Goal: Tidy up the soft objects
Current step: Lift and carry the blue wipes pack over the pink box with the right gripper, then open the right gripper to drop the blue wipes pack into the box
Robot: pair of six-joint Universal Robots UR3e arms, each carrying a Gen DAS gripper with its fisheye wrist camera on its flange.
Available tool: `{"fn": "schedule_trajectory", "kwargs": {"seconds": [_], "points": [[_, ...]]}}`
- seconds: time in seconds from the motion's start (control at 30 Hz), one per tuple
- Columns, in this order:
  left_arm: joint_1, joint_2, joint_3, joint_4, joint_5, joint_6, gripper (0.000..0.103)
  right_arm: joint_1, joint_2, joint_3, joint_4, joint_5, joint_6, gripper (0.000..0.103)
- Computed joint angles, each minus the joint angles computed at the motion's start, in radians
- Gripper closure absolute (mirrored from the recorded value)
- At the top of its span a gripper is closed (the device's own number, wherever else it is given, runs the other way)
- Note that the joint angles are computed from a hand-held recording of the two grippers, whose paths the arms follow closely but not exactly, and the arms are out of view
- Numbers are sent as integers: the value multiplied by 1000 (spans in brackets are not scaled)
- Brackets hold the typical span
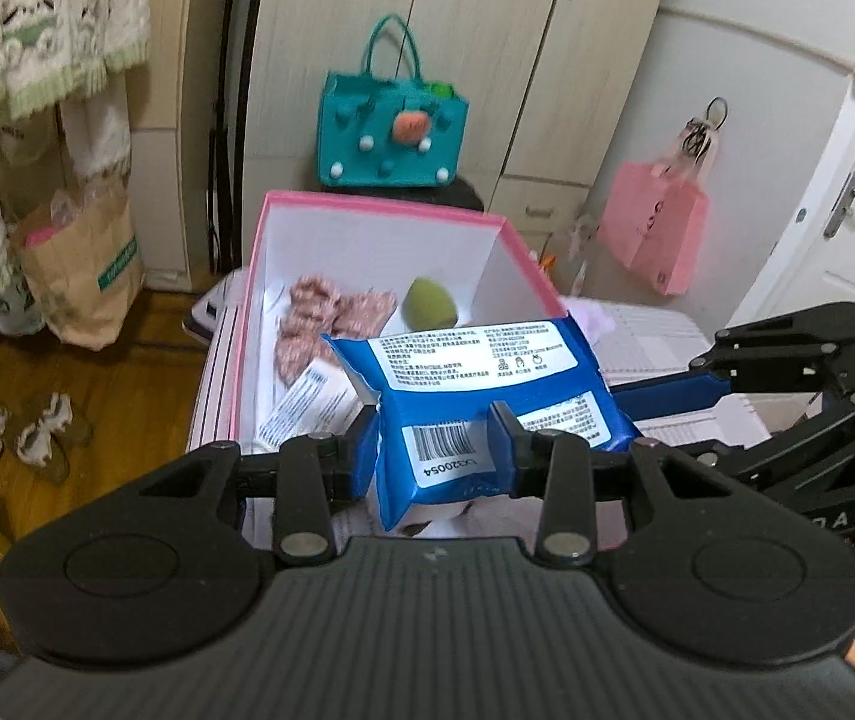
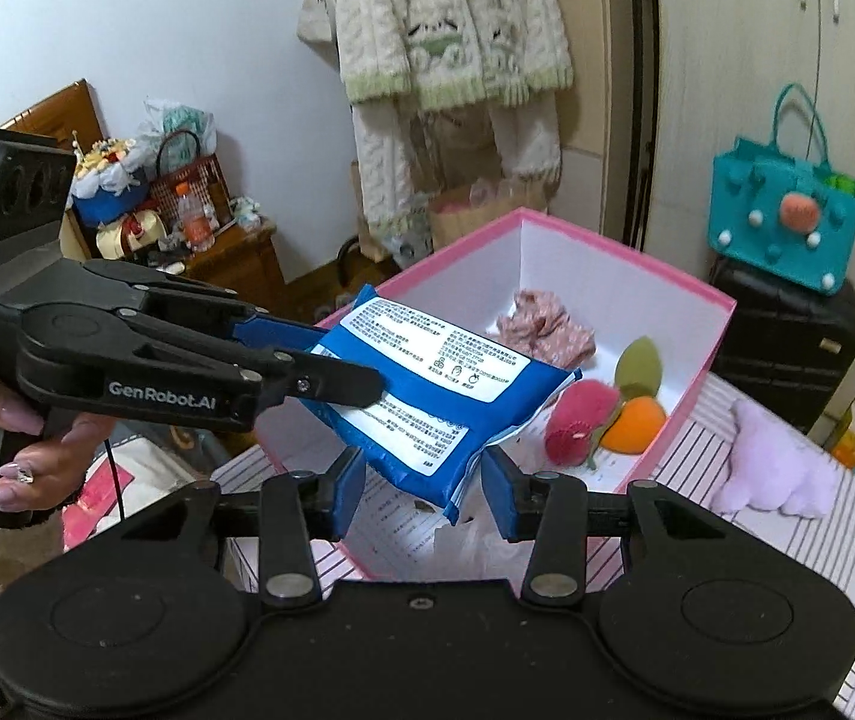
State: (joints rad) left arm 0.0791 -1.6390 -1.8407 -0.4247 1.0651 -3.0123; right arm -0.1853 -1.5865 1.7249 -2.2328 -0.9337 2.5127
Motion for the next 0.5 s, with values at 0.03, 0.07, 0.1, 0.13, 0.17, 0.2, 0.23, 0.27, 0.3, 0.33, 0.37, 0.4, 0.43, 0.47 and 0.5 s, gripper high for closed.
{"fn": "schedule_trajectory", "kwargs": {"seconds": [0.03,0.07,0.1,0.13,0.17,0.2,0.23,0.27,0.3,0.33,0.37,0.4,0.43,0.47,0.5], "points": [[3,-12,6,-8,-3,6,66,9,15,-18,15,-12,0,54],[8,-18,6,-18,-9,14,66,17,27,-30,25,-23,0,54],[13,-19,3,-32,-16,24,66,21,37,-42,36,-30,-3,54],[18,-25,10,-54,-27,37,66,22,43,-49,51,-37,-9,54],[22,-30,16,-72,-34,48,65,25,52,-59,57,-45,-8,54],[24,-41,26,-89,-39,59,65,28,55,-61,57,-53,-6,54],[21,-56,39,-99,-38,67,65,34,63,-64,46,-64,0,55],[19,-70,52,-108,-38,75,65,37,66,-62,31,-66,2,55],[17,-83,67,-128,-50,88,65,39,69,-65,30,-63,2,55],[20,-97,85,-164,-75,103,65,40,79,-82,40,-57,-1,55],[19,-111,104,-191,-93,114,71,42,82,-87,44,-51,-8,56],[17,-123,120,-211,-108,122,70,54,87,-90,30,-68,-7,58],[8,-133,128,-207,-104,113,70,70,89,-83,-7,-97,4,58],[2,-140,134,-202,-100,110,70,77,94,-84,-25,-110,9,58],[-4,-143,135,-197,-94,110,70,78,95,-87,-22,-113,8,58]]}}
